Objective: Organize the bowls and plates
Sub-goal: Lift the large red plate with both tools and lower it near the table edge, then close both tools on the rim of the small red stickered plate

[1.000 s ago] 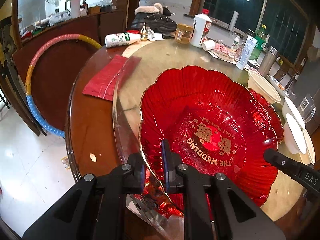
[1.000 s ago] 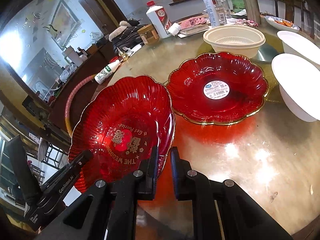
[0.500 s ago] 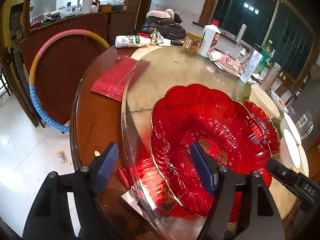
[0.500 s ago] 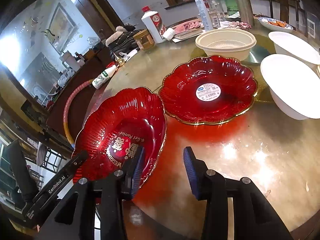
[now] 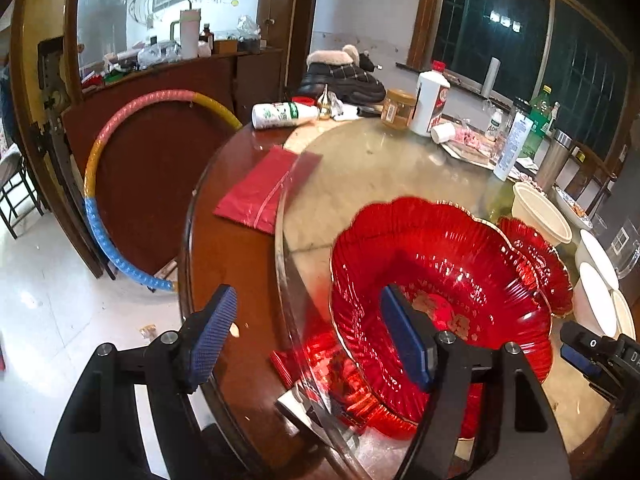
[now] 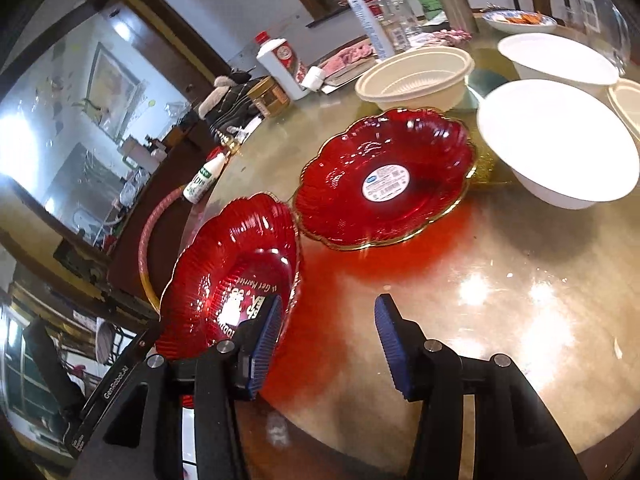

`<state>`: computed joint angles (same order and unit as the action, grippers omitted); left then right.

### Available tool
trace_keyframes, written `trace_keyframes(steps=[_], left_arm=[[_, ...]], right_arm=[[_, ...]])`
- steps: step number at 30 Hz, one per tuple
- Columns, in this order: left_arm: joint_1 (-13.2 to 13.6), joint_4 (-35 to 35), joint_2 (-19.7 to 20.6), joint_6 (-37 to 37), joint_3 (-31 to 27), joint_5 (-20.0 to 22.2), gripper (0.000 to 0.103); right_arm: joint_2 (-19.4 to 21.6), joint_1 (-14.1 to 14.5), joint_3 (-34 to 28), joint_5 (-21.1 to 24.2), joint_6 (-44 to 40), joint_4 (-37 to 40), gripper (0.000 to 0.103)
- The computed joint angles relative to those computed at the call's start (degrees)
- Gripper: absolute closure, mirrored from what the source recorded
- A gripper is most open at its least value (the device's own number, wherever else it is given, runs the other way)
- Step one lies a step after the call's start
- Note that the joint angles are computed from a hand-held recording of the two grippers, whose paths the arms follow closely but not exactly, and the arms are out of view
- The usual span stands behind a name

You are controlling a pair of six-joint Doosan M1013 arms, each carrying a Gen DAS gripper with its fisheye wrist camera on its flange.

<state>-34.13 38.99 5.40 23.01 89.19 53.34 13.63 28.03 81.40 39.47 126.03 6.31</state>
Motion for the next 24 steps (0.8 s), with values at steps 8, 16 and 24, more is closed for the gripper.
trace_keyframes(steps=[8,16,24], left_arm=[[0.48,-1.05,1.16,9.65,-7.41,-4.92,0.017],[3.76,-35.09,15.81,45.92,-29.43,7.92,0.015],[4.38,-39.66,28.02,47.95,-44.75,22.98,0.015]], right_arm=[[-0.48,-2.55,0.19,-1.77,0.94,3.81,0.051],[0.63,-5.75,-0.07,-2.28,0.91,9.93,0.051],[2.24,-8.57,-1.3,-0.36,0.39,12.44,0.051]])
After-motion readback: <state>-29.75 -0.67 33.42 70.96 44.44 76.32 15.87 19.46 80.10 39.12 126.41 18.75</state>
